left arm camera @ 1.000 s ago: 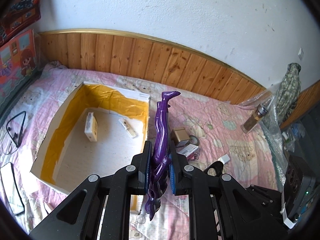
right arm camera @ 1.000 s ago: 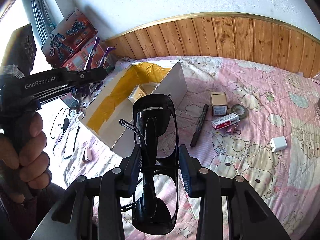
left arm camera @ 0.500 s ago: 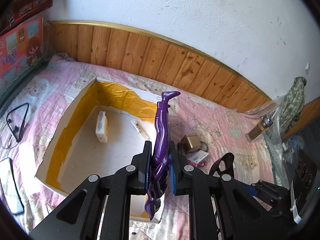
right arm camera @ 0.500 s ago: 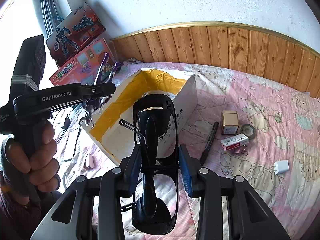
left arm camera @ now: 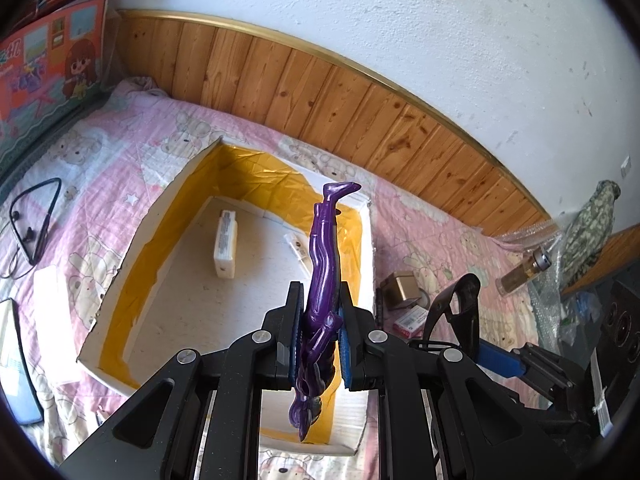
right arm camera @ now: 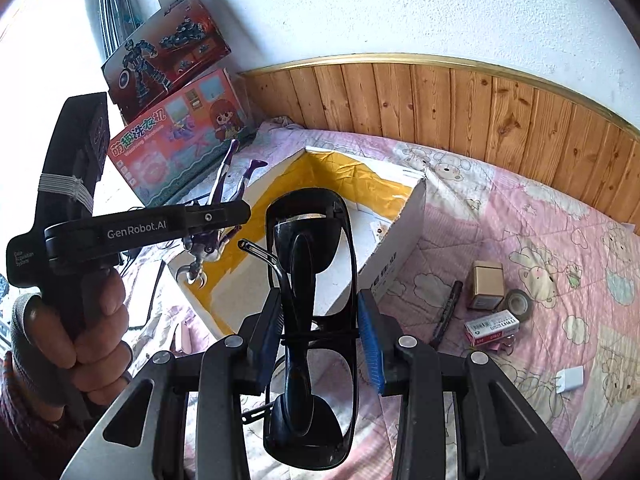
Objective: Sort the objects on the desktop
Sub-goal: 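Lift and carry the purple toy and black glasses toward the cardboard box with both tools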
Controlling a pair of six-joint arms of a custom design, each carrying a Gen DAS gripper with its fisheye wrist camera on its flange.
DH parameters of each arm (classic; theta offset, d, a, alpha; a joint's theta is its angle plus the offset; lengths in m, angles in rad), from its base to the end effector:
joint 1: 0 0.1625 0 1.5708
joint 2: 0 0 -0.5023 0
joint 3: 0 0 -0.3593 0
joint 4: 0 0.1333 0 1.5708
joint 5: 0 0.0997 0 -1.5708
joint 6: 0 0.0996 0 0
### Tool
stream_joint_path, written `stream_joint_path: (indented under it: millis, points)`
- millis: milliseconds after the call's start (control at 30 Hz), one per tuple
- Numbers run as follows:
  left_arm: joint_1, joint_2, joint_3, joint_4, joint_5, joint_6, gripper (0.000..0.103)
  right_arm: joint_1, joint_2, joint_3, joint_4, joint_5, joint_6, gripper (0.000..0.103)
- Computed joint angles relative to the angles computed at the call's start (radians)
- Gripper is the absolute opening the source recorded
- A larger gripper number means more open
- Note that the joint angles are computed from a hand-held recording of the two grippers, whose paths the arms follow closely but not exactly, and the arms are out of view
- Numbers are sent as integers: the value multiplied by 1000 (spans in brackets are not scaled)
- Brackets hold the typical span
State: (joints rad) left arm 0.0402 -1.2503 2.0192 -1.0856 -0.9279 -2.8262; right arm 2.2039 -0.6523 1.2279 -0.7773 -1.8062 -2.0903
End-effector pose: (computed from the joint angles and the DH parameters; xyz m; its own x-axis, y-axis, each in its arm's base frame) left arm -0.3637 -0.2078 0.2698 -0.6071 -0.7859 -0.1173 -0.1292 0.2433 -0.9613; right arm 0.4589 -0.4393 0.1547 0.4250 0.2369 -0.8737 -0.5043 -0.7395 -0.4458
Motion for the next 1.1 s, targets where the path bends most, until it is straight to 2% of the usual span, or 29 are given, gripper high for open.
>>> stream_joint_path:
  millis: [600, 1100]
  points:
    - [-31, -106, 119, -66, -96, -101, 15, 34, -126, 179, -50, 1, -113, 38]
    - [-11, -139, 153, -71, -178, -127, 15, 62, -219, 380, -203, -43, -162, 38]
